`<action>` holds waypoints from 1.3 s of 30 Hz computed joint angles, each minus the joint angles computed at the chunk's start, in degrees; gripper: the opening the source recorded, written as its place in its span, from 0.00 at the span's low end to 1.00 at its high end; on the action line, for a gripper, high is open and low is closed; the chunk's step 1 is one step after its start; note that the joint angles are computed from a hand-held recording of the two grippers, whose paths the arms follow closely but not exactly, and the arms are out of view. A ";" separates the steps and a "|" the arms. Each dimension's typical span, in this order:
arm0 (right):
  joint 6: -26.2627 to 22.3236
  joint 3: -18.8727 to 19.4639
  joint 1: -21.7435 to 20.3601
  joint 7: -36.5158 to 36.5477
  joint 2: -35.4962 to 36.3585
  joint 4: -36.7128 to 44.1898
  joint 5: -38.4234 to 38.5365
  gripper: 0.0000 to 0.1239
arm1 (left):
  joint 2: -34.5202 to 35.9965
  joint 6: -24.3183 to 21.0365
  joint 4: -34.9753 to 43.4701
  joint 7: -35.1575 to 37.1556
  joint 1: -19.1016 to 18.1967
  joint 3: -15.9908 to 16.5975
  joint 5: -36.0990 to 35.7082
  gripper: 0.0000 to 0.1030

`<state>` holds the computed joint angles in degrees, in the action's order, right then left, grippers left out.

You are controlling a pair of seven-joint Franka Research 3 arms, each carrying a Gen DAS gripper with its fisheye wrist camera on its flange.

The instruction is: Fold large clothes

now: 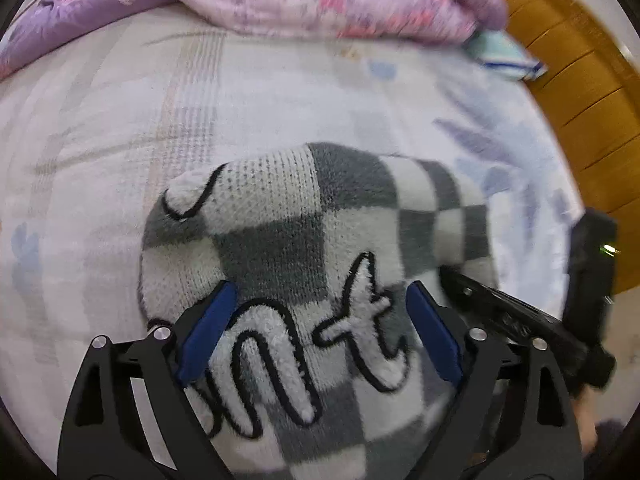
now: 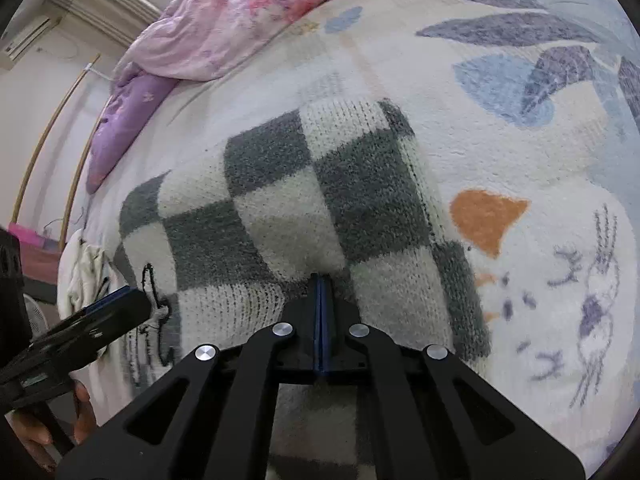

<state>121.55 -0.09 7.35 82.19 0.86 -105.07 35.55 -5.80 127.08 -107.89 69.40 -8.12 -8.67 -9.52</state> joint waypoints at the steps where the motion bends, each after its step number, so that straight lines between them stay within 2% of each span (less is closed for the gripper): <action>1: -0.58 -0.23 -0.26 -0.65 -1.53 -1.11 1.66 0.00 | -3.34 1.63 -3.45 0.51 0.16 0.45 -1.61 0.86; 5: -0.47 -0.83 -0.20 -1.27 -9.53 -8.61 2.62 0.04 | -15.44 3.03 -16.34 -2.98 -0.13 3.02 -6.09 0.87; 8: -1.48 -1.29 -0.07 0.22 -14.94 -15.18 1.63 0.04 | -23.19 0.43 -25.45 -7.92 -1.20 4.22 -8.92 0.87; 11: 0.60 -2.09 -0.14 1.57 -21.24 -23.32 3.11 0.00 | -27.87 -1.12 -32.01 -11.95 -3.15 4.76 -11.73 0.87; 16: 3.44 -2.67 0.32 2.60 -25.07 -27.51 4.26 0.00 | -29.87 5.79 -40.04 -13.00 -8.73 7.26 -21.42 0.89; 19: 3.59 -3.28 0.54 3.03 -25.94 -28.19 4.70 0.00 | -29.16 7.50 -40.04 -14.56 -8.66 6.27 -20.39 0.89; 20: 3.77 -3.53 0.56 3.32 -26.70 -28.75 5.31 0.03 | -29.09 7.75 -39.72 -14.12 -9.01 6.38 -20.18 0.70; 21: 3.99 -3.59 0.50 3.71 -27.87 -29.51 5.53 0.03 | -29.00 7.96 -39.26 -12.26 -10.15 7.35 -21.16 0.57; 23: 5.04 -3.09 0.25 4.60 -30.23 -31.25 4.70 0.08 | -28.71 5.14 -36.66 -12.52 -9.89 7.24 -19.71 0.29; 26: 6.92 -3.34 0.31 7.60 -34.96 -35.36 6.62 0.22 | -30.06 4.46 -34.74 -12.25 -10.05 8.48 -21.94 0.26; 28: 9.61 -4.19 0.73 11.74 -39.10 -39.89 12.19 0.36 | -30.29 3.85 -32.58 -12.44 -9.84 8.69 -22.41 0.26; 30: 12.24 -4.80 1.04 15.85 -42.26 -43.38 16.63 0.40 | -29.93 3.11 -30.62 -12.31 -9.64 8.64 -22.18 0.26; 33: 17.25 -3.27 0.59 24.54 -47.20 -47.82 20.35 0.43 | -28.97 1.51 -27.81 -11.71 -9.17 8.98 -21.90 0.25; 34: 17.61 -3.16 0.61 27.02 -47.79 -48.24 20.09 0.49 | -28.12 0.49 -26.26 -11.28 -8.88 8.67 -20.78 0.25; 36: 14.05 -1.44 -2.17 36.96 -47.87 -47.24 13.85 0.55 | -27.58 -0.24 -25.30 -11.21 -8.35 7.96 -19.81 0.25; 37: 14.20 -2.09 -1.42 38.33 -48.03 -47.51 14.36 0.57 | -27.27 -0.17 -25.05 -11.53 -8.23 7.75 -20.01 0.25; 39: 11.38 -4.70 0.70 39.82 -46.43 -46.57 15.33 0.61 | -28.77 -0.30 -26.16 -12.13 -8.09 7.24 -20.18 0.25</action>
<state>132.93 -4.78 8.05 122.01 -45.57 -151.64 50.87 -34.58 126.78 -134.05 57.26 -16.21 -1.43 -29.70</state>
